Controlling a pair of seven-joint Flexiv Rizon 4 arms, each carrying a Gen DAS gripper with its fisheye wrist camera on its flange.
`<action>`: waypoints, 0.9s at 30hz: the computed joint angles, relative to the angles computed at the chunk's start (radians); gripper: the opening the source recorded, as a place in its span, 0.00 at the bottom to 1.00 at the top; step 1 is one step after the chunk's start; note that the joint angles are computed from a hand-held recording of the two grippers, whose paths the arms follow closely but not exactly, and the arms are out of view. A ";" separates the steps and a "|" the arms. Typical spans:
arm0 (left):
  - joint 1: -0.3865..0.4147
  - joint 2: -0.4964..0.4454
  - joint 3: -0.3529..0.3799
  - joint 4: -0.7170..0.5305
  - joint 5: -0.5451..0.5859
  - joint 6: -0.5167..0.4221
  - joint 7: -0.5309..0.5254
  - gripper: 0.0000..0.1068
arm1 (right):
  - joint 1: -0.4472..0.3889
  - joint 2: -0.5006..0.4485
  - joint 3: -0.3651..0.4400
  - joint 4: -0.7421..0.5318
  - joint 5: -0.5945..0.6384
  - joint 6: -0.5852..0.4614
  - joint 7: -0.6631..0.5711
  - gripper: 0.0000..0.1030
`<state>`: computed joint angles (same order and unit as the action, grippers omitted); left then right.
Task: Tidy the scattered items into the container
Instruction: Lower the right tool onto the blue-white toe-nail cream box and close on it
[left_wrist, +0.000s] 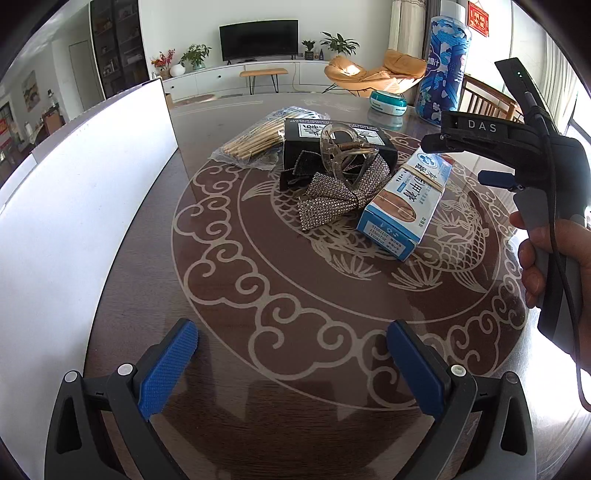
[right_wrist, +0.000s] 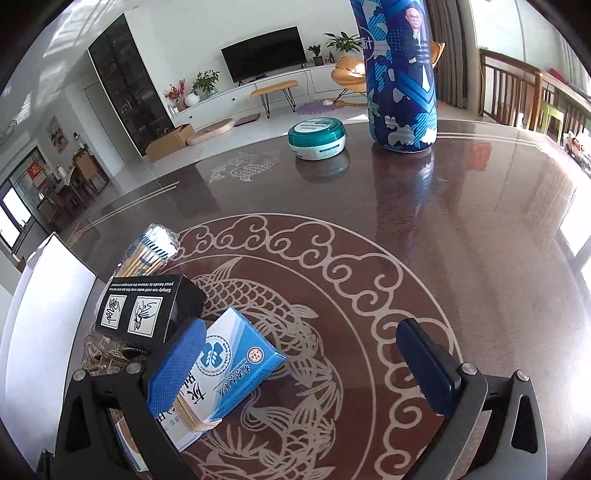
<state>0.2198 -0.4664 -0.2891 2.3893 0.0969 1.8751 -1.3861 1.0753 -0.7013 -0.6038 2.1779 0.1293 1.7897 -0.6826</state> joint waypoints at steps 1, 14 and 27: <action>0.000 0.000 0.000 0.000 0.000 0.000 0.000 0.96 | -0.007 -0.002 0.010 0.002 0.000 0.007 -0.002 1.00; 0.001 0.000 -0.001 0.000 0.001 0.000 -0.001 0.96 | 0.018 -0.014 0.033 0.013 0.029 0.072 -0.134 1.00; 0.005 0.001 -0.004 0.000 0.002 -0.002 -0.002 0.96 | -0.106 0.066 0.265 0.060 0.043 0.163 -0.369 1.00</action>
